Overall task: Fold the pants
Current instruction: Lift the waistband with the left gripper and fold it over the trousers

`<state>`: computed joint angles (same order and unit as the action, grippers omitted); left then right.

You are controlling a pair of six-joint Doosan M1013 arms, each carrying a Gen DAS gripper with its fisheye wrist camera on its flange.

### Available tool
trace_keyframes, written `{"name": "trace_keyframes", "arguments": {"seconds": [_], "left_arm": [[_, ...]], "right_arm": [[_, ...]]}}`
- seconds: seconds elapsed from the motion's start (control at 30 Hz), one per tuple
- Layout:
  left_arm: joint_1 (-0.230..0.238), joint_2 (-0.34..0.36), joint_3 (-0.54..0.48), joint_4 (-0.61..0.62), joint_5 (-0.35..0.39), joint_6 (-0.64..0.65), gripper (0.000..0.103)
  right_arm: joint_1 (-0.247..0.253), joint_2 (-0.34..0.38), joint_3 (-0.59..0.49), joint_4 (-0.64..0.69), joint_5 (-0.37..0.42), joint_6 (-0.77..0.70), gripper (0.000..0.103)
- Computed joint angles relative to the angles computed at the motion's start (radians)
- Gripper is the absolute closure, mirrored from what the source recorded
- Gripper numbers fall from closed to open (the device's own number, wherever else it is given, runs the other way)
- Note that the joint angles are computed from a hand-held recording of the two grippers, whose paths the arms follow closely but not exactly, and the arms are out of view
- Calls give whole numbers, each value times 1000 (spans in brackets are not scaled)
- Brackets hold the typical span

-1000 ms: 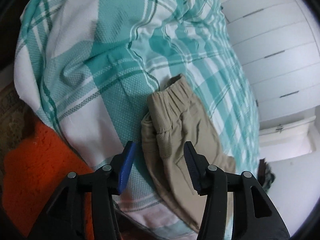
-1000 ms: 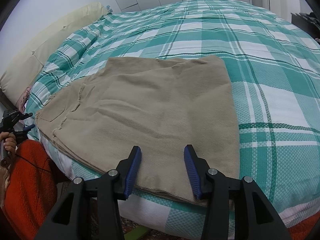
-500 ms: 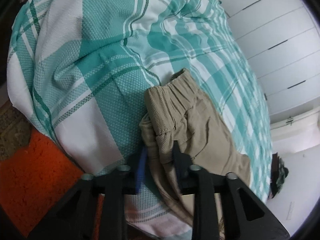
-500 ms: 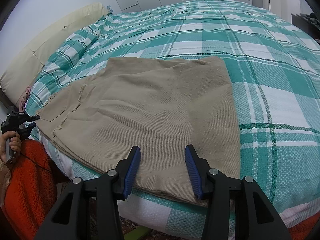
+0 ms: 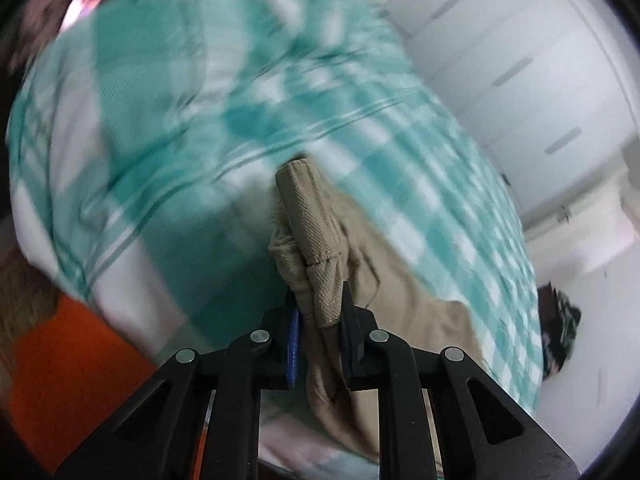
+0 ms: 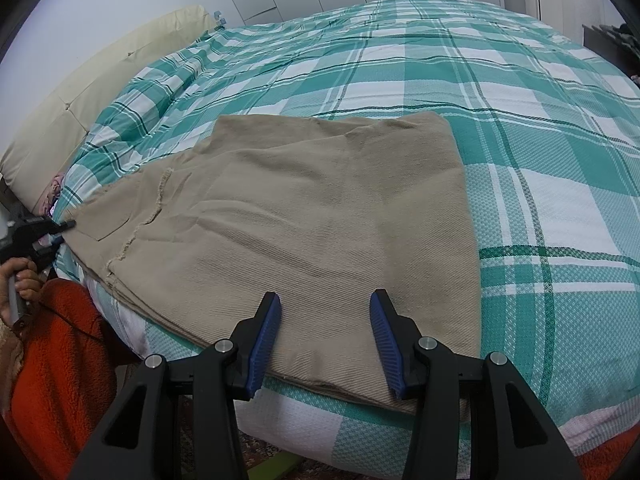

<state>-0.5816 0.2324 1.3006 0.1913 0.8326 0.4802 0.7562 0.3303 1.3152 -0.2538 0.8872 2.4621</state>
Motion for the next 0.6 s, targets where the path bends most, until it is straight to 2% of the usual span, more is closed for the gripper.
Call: {"name": "trace_keyframes", "arguments": {"seconds": [0.17, 0.3, 0.37, 0.47, 0.6], "left_arm": [[-83, 41, -145, 56, 20, 185, 89], [-154, 106, -268, 1, 39, 394, 89], [-180, 146, -322, -56, 53, 493, 89], [-218, 233, -430, -146, 124, 623, 90], [-265, 354, -558, -225, 232, 726, 88]], "right_arm": [[-3, 1, -3, 16, 1, -11, 55], [-1, -6, -10, 13, 9, 3, 55], [-1, -30, 15, 13, -41, 29, 55], [-3, -63, 56, -14, -109, 106, 55], [-2, -114, 118, -163, -153, 311, 55]]}}
